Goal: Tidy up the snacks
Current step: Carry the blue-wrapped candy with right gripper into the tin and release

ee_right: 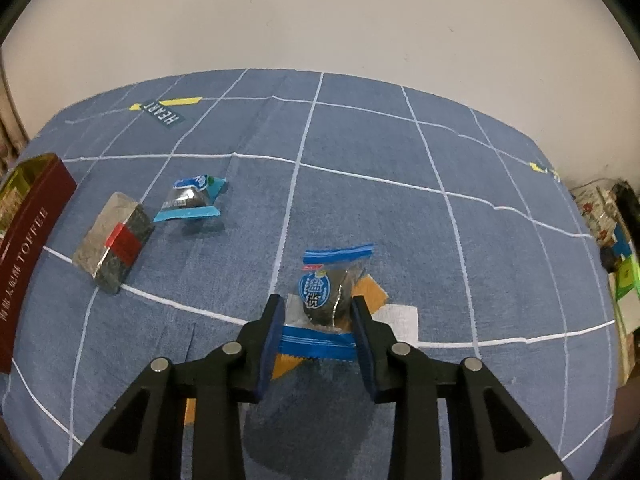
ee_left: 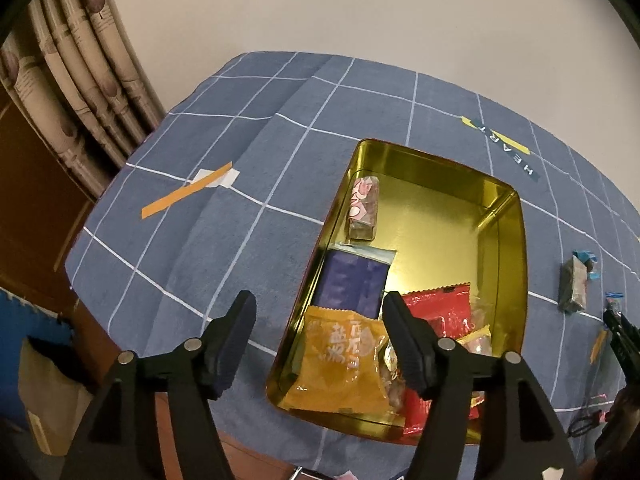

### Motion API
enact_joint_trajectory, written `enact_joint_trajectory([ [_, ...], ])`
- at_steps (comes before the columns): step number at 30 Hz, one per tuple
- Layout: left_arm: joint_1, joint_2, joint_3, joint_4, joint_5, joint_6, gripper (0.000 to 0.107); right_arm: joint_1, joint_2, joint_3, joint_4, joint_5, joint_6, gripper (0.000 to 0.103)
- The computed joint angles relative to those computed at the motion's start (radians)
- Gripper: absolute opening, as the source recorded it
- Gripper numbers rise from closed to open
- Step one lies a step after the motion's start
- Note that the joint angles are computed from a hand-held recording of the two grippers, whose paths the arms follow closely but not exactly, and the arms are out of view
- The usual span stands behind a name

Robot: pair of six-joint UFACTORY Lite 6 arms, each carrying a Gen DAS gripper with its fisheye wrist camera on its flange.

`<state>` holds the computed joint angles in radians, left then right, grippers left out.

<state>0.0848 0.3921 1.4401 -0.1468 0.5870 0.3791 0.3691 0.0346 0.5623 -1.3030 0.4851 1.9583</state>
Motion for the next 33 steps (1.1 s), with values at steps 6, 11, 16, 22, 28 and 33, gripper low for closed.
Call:
enact_joint_trajectory([
  [6,0.012,-0.033,-0.036,-0.013,-0.036,0.034,0.070,0.031,0.003,0.023,0.088,0.046,-0.048,0.033],
  [11,0.023,-0.046,-0.049,-0.038,-0.046,0.059,0.071,0.080,-0.036,0.051,0.163,0.106,-0.108,0.033],
  [16,0.044,-0.050,-0.069,-0.038,-0.052,0.064,0.071,0.126,-0.048,0.120,0.206,0.151,-0.156,0.033],
  [22,0.088,-0.042,-0.065,-0.054,-0.043,0.067,0.071,0.194,0.028,0.309,0.232,0.158,-0.235,0.033],
  [28,0.117,-0.053,-0.089,-0.044,-0.057,0.072,0.071,0.260,0.239,0.592,0.267,0.104,-0.339,0.033],
  [33,0.142,-0.036,-0.086,-0.062,-0.048,0.083,0.071,0.295,0.436,0.857,0.369,0.068,-0.505,0.033],
])
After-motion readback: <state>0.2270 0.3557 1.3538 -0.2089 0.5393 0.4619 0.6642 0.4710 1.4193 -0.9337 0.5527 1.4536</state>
